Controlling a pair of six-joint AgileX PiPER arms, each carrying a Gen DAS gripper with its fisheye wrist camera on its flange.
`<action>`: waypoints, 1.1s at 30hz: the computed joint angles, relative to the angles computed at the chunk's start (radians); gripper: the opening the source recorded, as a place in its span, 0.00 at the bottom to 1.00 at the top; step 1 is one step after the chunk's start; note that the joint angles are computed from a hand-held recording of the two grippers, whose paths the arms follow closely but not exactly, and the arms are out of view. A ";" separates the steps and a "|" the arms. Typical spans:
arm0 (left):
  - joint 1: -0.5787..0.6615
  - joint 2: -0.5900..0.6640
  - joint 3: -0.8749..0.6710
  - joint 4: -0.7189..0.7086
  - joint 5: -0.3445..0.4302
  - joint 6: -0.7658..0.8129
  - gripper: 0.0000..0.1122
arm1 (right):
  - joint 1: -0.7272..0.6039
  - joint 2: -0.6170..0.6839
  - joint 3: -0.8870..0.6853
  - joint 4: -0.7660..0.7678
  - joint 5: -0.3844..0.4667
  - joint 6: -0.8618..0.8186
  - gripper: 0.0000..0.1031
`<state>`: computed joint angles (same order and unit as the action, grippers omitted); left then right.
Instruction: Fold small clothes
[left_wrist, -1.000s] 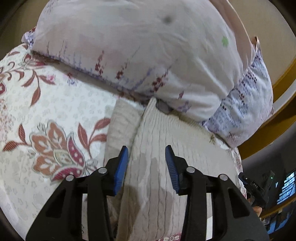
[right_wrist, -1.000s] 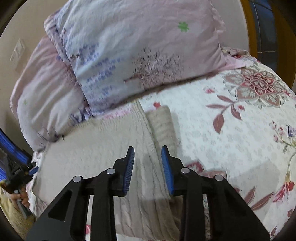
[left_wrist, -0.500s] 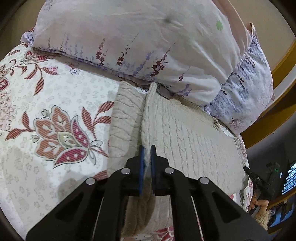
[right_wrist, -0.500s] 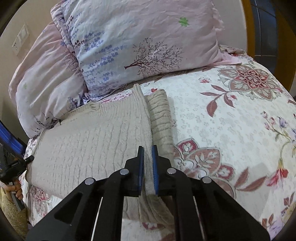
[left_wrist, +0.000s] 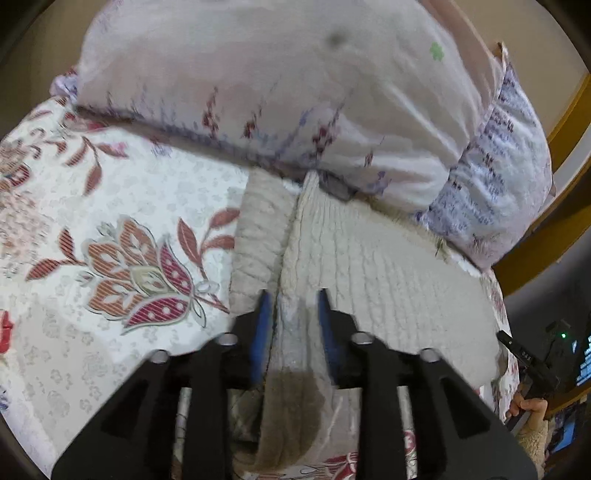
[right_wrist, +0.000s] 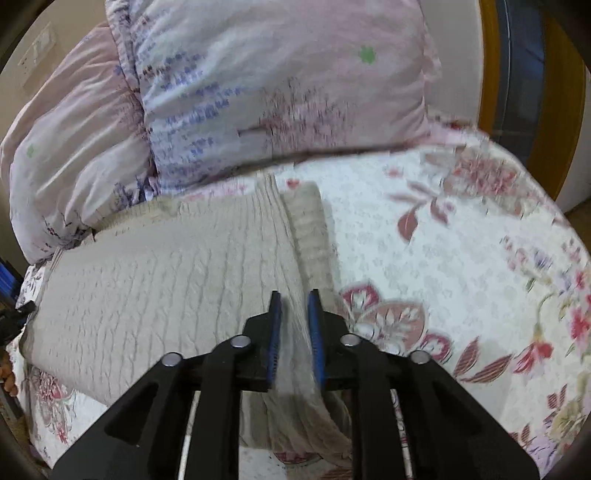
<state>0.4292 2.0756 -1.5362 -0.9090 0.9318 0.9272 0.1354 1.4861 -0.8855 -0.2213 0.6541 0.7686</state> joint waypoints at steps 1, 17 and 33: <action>0.003 -0.030 0.037 -0.036 -0.031 0.035 0.37 | 0.017 -0.008 -0.005 -0.040 -0.002 0.036 0.24; -0.148 -0.075 0.157 -0.010 -0.130 0.159 0.54 | 0.196 0.276 -0.244 -0.004 0.038 -0.107 0.49; 0.055 0.090 -0.169 -0.073 0.158 -0.143 0.66 | 0.271 0.337 -0.384 0.073 0.019 -0.092 0.54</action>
<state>0.4839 2.1656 -1.7051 -0.9817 1.0898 0.7839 0.4069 1.8232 -1.2694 -0.1485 0.6731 0.6766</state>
